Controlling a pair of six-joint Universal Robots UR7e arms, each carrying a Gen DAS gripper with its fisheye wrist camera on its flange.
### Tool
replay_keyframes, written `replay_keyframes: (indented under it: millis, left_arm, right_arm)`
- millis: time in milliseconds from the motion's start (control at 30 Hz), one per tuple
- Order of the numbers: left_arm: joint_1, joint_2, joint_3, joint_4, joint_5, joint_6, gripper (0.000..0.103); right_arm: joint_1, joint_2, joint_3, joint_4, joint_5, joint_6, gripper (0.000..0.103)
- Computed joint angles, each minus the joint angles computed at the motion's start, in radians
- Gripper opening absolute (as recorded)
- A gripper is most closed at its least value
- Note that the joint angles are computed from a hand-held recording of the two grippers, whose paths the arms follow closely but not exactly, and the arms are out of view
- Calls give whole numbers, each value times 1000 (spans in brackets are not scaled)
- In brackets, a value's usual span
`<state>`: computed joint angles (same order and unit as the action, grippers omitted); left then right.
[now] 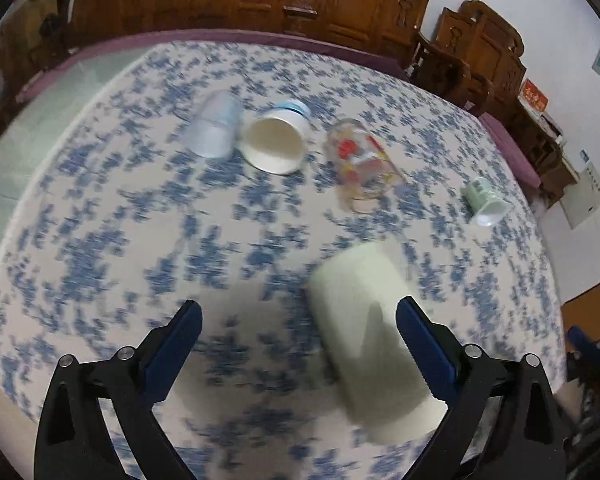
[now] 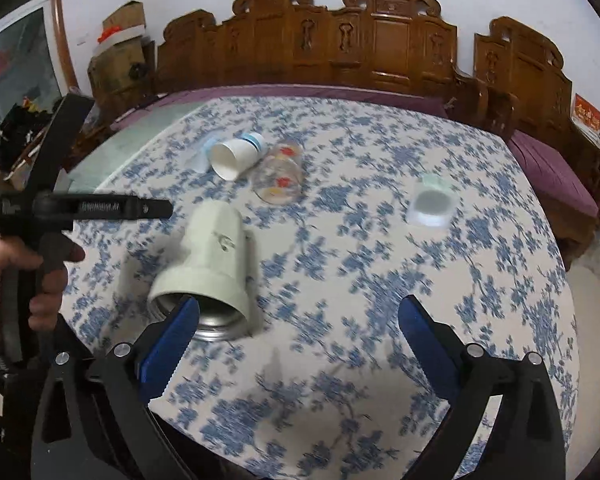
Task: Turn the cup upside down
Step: 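Lift the cream cup with the right tool and swing it toward the left tool, then grasp the cream cup with the left tool and rotate it rim-down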
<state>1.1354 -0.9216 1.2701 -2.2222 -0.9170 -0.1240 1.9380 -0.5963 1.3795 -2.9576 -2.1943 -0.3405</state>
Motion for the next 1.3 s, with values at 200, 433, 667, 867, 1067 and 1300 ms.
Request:
replay_keyframes:
  millis: [200, 433, 667, 867, 1067, 1300]
  left_arm:
    - [4, 68, -96, 132, -44, -125, 84]
    - [28, 132, -214, 265, -116, -250, 80]
    - [41, 173, -261, 330, -143, -301, 79]
    - [45, 218, -335, 408, -139, -305, 80]
    - [45, 219, -337, 406, -135, -272, 77]
    - [15, 131, -206, 279, -83, -135, 70]
  right_arm:
    - [-12, -5, 14, -37, -16, -13, 100]
    - [-27, -12, 17, -13, -6, 9, 100]
    - [-35, -12, 19, -6, -6, 15, 100]
    - [-42, -13, 19, 20, 3, 38, 100]
    - [-41, -14, 22, 25, 9, 34, 100]
    - [-41, -14, 23, 24, 11, 34, 100]
